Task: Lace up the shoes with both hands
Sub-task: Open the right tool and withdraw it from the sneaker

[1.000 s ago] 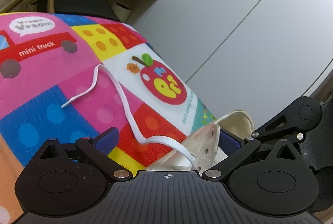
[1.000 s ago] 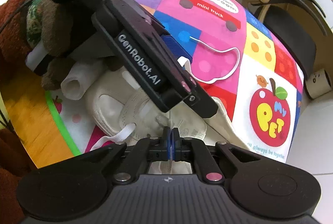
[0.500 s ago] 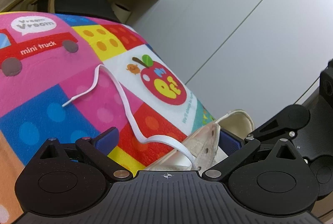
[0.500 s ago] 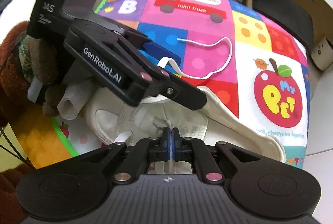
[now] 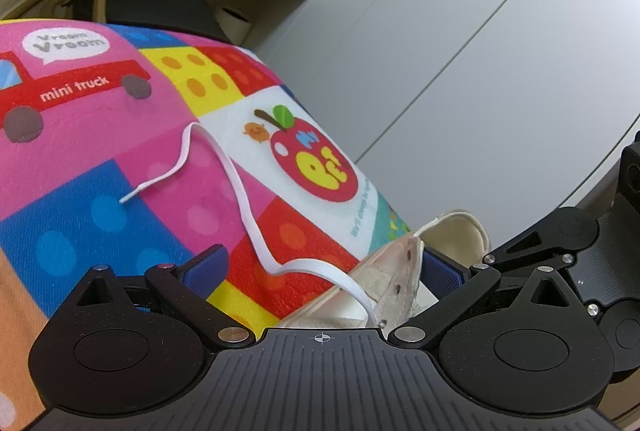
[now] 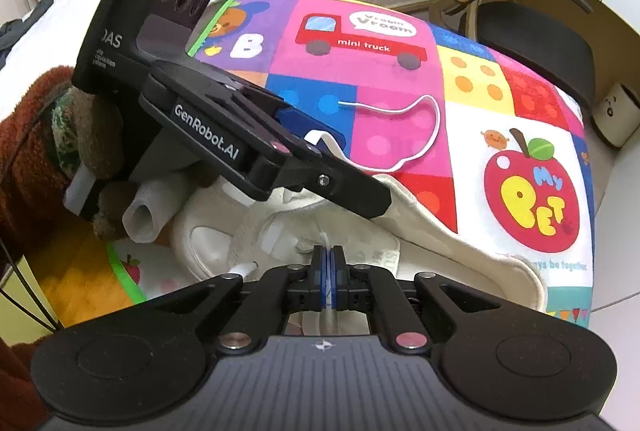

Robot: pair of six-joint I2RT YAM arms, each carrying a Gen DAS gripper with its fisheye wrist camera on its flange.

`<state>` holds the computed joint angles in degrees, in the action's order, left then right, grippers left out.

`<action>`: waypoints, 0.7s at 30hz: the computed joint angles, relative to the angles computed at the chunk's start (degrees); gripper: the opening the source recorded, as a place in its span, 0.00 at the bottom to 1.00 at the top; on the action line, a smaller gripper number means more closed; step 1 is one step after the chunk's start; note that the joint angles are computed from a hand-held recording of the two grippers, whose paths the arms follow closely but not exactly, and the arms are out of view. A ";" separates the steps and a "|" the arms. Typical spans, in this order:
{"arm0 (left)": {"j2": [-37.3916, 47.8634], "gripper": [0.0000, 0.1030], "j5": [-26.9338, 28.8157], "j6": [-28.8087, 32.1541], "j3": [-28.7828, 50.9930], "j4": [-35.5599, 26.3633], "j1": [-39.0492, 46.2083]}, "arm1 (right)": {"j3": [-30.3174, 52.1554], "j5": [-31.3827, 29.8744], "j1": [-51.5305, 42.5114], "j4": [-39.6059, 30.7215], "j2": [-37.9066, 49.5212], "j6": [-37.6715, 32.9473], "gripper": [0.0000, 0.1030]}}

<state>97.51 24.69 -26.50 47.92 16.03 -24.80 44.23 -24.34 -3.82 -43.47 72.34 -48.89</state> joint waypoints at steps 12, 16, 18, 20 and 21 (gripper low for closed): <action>-1.79 1.00 -4.18 -0.10 -1.34 0.39 -1.58 | -5.04 -2.42 0.80 5.15 -5.83 -1.30 0.27; -7.72 0.99 -11.70 -0.28 -9.01 7.47 -4.82 | -7.40 -9.86 -8.87 1.99 -11.25 -8.53 0.49; -12.16 0.99 -15.68 -4.24 -15.96 14.48 -6.15 | -7.20 -16.86 -17.75 -2.91 -12.29 -15.36 0.66; -16.60 1.00 -19.62 -7.60 -21.84 19.55 -7.66 | -7.09 -24.35 -27.74 -7.18 -10.69 -23.17 0.85; -18.94 1.00 -22.52 -9.01 -24.36 21.19 -9.03 | -7.09 -28.06 -32.63 -8.82 -8.52 -26.78 0.92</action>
